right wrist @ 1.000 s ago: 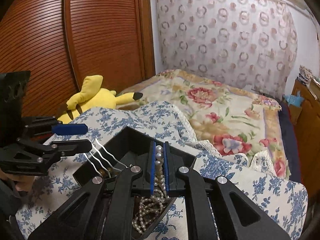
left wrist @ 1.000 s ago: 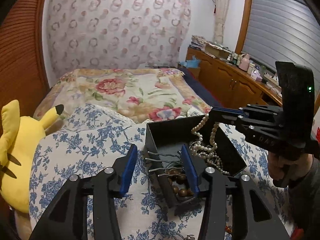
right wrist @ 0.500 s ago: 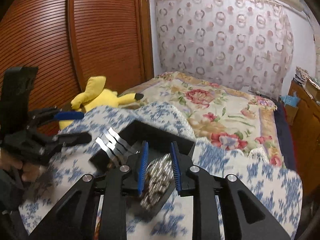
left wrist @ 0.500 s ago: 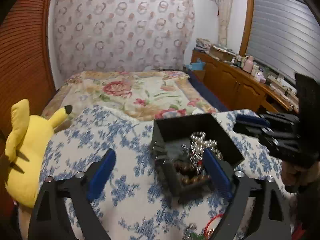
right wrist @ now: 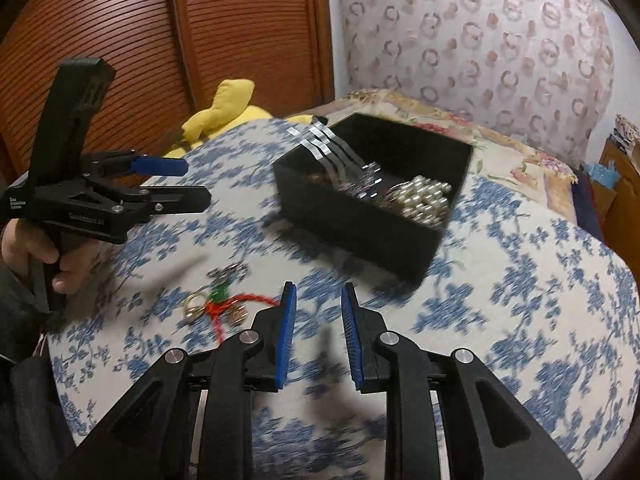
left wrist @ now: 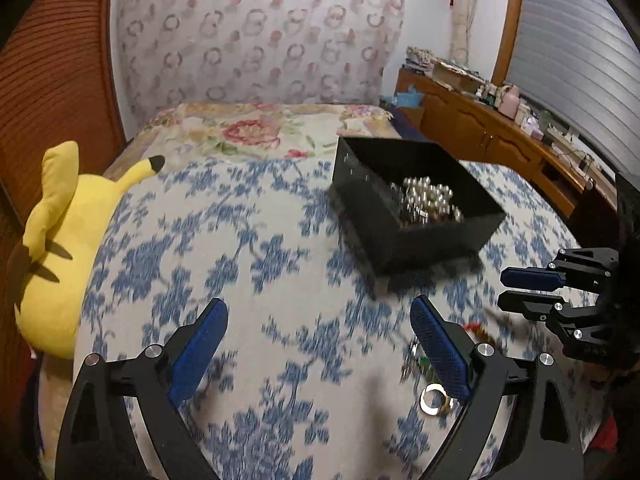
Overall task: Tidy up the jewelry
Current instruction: 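Grasp the red string bracelet with the right tool and lift it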
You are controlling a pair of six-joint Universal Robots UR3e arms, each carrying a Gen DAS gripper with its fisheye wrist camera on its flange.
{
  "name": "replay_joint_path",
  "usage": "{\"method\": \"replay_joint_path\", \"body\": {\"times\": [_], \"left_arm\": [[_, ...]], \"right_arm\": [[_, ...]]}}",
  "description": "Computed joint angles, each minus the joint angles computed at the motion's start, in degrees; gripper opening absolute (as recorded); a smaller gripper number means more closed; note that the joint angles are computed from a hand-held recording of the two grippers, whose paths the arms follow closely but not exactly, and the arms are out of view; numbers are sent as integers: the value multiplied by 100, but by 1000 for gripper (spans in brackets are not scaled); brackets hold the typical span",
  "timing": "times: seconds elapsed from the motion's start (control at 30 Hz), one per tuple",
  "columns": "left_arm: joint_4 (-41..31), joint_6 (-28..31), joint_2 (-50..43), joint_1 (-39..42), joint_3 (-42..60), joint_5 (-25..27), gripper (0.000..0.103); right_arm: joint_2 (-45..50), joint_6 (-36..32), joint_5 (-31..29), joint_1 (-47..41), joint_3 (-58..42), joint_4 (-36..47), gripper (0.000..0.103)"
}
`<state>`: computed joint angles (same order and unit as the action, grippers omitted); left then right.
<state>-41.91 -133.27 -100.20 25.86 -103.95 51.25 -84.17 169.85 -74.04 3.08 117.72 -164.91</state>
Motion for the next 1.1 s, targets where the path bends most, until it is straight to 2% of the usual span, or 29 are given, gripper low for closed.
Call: {"method": "replay_joint_path", "body": {"times": [0.3,0.37,0.53,0.93,1.1], "left_arm": [[-149,386,306,202,-490,31,89],[-220,480,420,252,-628,1,89],[-436,813,842,346,-1048,-69,89],[-1098,1483,1731,541,-1658,-222,89],[-1229,1572,1876,486,-1739,-232,88]], "right_arm": [[184,10,-385,455,-82,295,23],[138,11,-552,543,-52,319,8],[-213,29,-735,569,323,192,8],[-1749,517,-826,322,1232,-214,8],[-1984,660,-868,313,1484,-301,8]]}}
